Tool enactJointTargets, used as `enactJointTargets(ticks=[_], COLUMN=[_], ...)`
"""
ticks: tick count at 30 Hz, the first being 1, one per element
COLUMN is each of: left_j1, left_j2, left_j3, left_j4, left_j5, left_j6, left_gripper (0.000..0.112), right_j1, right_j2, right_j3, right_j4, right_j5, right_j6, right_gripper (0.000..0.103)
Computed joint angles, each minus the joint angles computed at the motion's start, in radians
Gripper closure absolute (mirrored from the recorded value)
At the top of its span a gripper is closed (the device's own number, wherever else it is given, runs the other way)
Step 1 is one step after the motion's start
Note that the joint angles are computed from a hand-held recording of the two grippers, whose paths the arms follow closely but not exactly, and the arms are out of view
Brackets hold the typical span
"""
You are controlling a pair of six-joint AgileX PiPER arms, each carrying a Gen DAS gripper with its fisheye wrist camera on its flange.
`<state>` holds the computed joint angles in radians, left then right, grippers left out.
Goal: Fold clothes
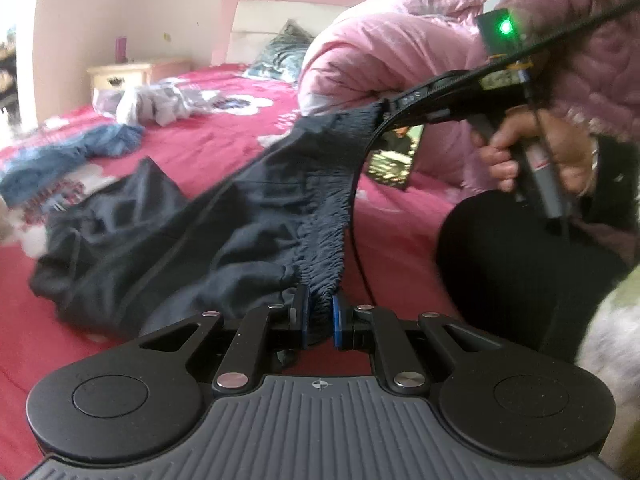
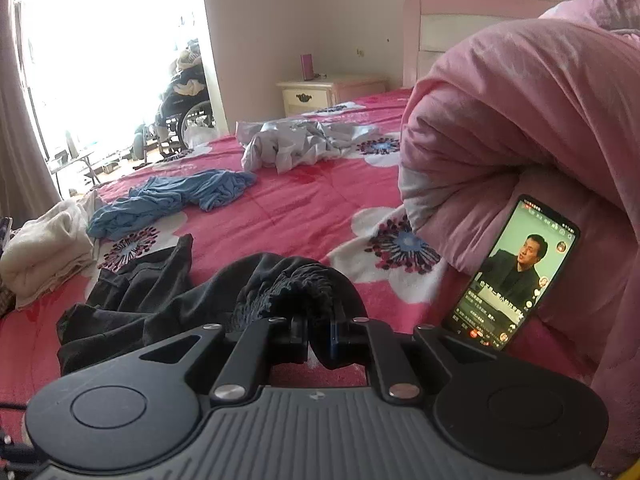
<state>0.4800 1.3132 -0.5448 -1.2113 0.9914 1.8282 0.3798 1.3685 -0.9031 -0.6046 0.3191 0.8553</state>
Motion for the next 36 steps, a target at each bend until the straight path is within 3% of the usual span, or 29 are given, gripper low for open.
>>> enactJointTargets(ticks=[5,8,10,15,17,20,25,27,32,36], left_j1=[0.048,0.072,0.116,0.216,0.260,0.290,0.232,0.197,0.129,0.179], left_j2=[-0.001,0.015,0.041,0.132,0.175,0.195,0.123,0.102,0.118,0.171], left_j3=[0.005,-0.068,-0.206,-0.636,-0.820,-0.985,-0.883,-0.783,-0.613,-0.576], left_j4=[-0.018,-0.069,-0.095,-0.215,-0.249,-0.214,-0.096,-0.074,-0.047,-0.046], left_j5=[0.015,-0.034,-0.028,-0.033,-0.029,-0.027,-0.073,-0.090,-0.112,-0.033], left_j6=[-0.018,-0.054,-0.144,-0.402,-0.546,-0.673,-0.629,-0.593,-0.556,-0.522], left_gripper=[0.105,0.106,0.107,0.112,0.112,0.112,0.106,0.092,0.082,0.074], right_j1=[0.033,0.049,0.057,0.073,0.083,0.104,0.125,0.129,0.159,0.188], right_j2=[0.008,0.040,0.074,0.191,0.245,0.311,0.394,0.406,0.402,0.383], right_j3=[-0.020,-0.095,-0.190,-0.544,-0.707,-0.890,-1.073,-1.093,-1.089,-1.059], right_j4=[-0.077,-0.054,-0.015,0.240,0.395,0.484,0.538,0.545,0.493,0.433], right_j5=[0.004,-0.013,-0.027,-0.071,-0.056,-0.019,0.078,0.090,0.119,0.123], right_j6=[0.065,0.000,-0.082,-0.480,-0.673,-0.816,-0.943,-0.963,-0.962,-0.935], right_gripper=[0.092,0.092,0.093,0.093,0.093,0.093,0.093,0.093,0.093,0.093])
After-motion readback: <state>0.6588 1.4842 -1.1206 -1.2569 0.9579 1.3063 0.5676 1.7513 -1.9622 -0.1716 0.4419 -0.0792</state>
